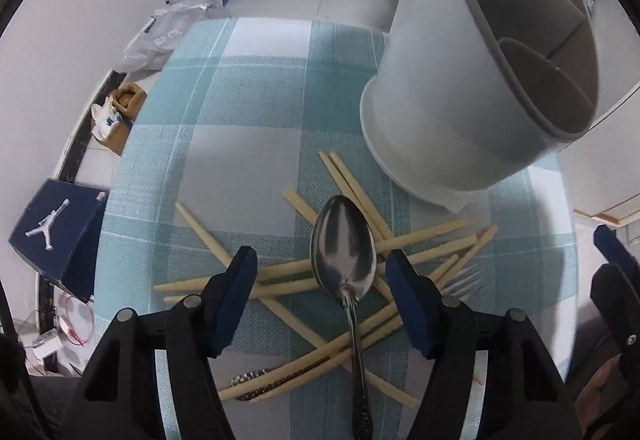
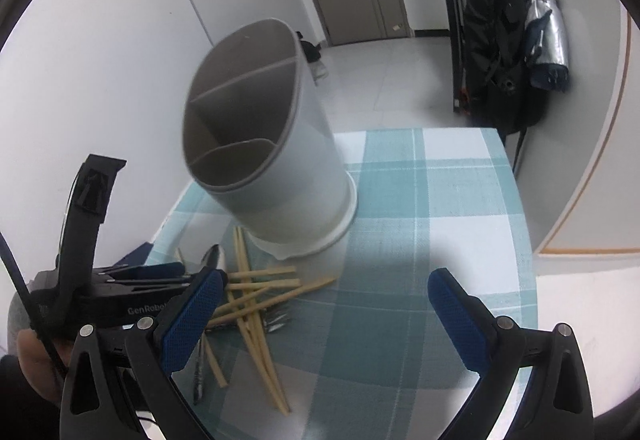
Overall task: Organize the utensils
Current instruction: 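Lower the left tool onto the metal spoon and close on its bowl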
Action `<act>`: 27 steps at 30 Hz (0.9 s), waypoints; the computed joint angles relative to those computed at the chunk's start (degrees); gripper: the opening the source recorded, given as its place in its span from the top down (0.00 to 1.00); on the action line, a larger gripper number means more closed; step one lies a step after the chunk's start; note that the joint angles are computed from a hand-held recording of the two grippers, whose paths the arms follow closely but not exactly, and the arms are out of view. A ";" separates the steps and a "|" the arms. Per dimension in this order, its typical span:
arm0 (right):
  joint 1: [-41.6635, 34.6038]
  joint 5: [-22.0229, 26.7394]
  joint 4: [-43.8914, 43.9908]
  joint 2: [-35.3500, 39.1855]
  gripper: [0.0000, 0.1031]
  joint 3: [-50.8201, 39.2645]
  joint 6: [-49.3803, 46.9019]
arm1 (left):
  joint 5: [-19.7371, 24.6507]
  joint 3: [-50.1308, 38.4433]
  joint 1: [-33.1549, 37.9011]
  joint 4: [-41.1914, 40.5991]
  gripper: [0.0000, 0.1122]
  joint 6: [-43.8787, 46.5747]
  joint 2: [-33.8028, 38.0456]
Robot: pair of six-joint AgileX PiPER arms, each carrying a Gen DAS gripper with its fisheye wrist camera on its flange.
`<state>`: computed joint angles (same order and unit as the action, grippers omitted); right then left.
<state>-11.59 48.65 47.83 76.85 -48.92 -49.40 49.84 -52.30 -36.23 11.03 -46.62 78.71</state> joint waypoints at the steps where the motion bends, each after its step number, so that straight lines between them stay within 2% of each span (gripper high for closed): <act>1: -0.04 0.26 -0.30 0.51 0.00 -0.44 0.32 | 0.07 -0.33 -0.28 -0.56 0.55 0.31 0.08; 6: 0.19 0.91 -0.93 0.88 0.00 -1.01 0.44 | 0.82 -1.17 -1.77 -1.55 0.73 0.17 0.41; 9: -0.02 1.43 -0.48 0.49 0.00 -0.94 -0.38 | 1.82 -1.40 -3.96 0.93 0.74 -2.48 0.24; 14: -0.05 1.65 -0.85 0.40 0.00 -1.05 -0.16 | -0.24 -0.96 -3.18 1.12 0.74 -2.37 -0.05; 21: -0.50 1.18 -0.64 -1.02 0.00 -0.15 -0.89 | -4.59 1.39 1.39 -0.76 0.74 -0.71 -2.81; 27: 0.00 0.77 -1.14 -1.81 0.00 0.64 -0.73 | -8.07 4.45 3.14 2.21 0.74 -4.43 -7.93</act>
